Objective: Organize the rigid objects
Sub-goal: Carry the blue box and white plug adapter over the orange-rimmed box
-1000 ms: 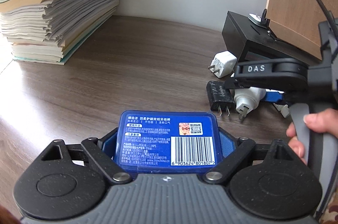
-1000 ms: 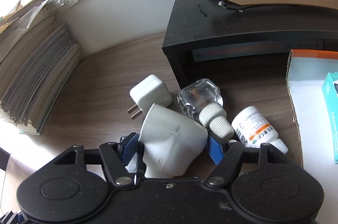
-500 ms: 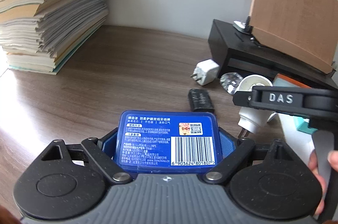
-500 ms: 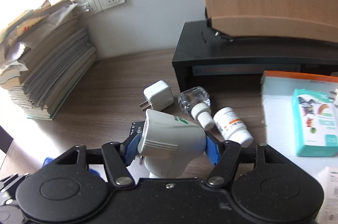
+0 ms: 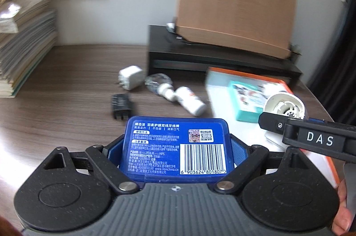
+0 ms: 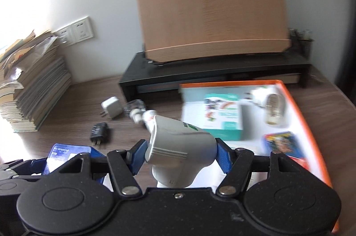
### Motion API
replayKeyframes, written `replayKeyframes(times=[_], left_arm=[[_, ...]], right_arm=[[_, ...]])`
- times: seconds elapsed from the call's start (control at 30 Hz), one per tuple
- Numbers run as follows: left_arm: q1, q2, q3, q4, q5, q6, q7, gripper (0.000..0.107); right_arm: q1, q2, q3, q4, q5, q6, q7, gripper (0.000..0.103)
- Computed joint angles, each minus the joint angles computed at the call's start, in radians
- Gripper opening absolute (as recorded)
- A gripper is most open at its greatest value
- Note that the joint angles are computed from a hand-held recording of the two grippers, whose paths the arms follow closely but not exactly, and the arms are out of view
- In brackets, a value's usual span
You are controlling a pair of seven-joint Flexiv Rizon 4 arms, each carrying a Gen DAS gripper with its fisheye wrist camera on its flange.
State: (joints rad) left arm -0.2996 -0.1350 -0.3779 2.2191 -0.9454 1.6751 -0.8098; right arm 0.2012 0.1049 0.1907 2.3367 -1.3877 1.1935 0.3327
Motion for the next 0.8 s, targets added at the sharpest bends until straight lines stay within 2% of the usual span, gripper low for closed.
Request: replayKeyframes(times=[0.07,0.17,0.33,0.43,0.5,0.53,0.67,0.8], left_arm=[[0.010,0.010,-0.084,0.008,-0.128,0.018,0.120,0.093],[-0.033,0.011,-0.109,0.001,-0.233,0.012,0.211,0.093],[-0.135,-0.004,-0.027,-0.005,-0.131,-0.002,0.127,0.093],[-0.226,-0.023,0.110,-0.023,0.118,-0.024,-0.096,0.093],[-0.303,-0.036,0.232,-0.054,0.298,-0.060,-0.263,0.093],[-0.318,-0.040,0.253,-0.063,0.343,-0.066,-0.307,0.093],[-0.429,-0.064,0.412,-0.128,0.592,-0.120,-0.552,0.093],[-0.491,-0.077,0.505,-0.182,0.775,-0.167,-0.735,0.093]], right_arm=[[-0.001,0.071,0.023,0.055,0.059,-0.061,-0.023,0.078],[0.001,0.165,0.065,0.121,0.178,-0.162,-0.068,0.078],[-0.014,0.291,0.097,0.207,0.305,-0.222,-0.133,0.078],[-0.041,0.347,0.087,0.250,0.331,-0.184,-0.176,0.078],[-0.059,0.371,0.085,0.268,0.353,-0.159,-0.215,0.078],[-0.069,0.384,0.086,0.276,0.362,-0.146,-0.231,0.078],[-0.118,0.422,0.085,0.311,0.367,-0.078,-0.298,0.078],[-0.178,0.424,0.078,0.329,0.352,0.010,-0.337,0.078]])
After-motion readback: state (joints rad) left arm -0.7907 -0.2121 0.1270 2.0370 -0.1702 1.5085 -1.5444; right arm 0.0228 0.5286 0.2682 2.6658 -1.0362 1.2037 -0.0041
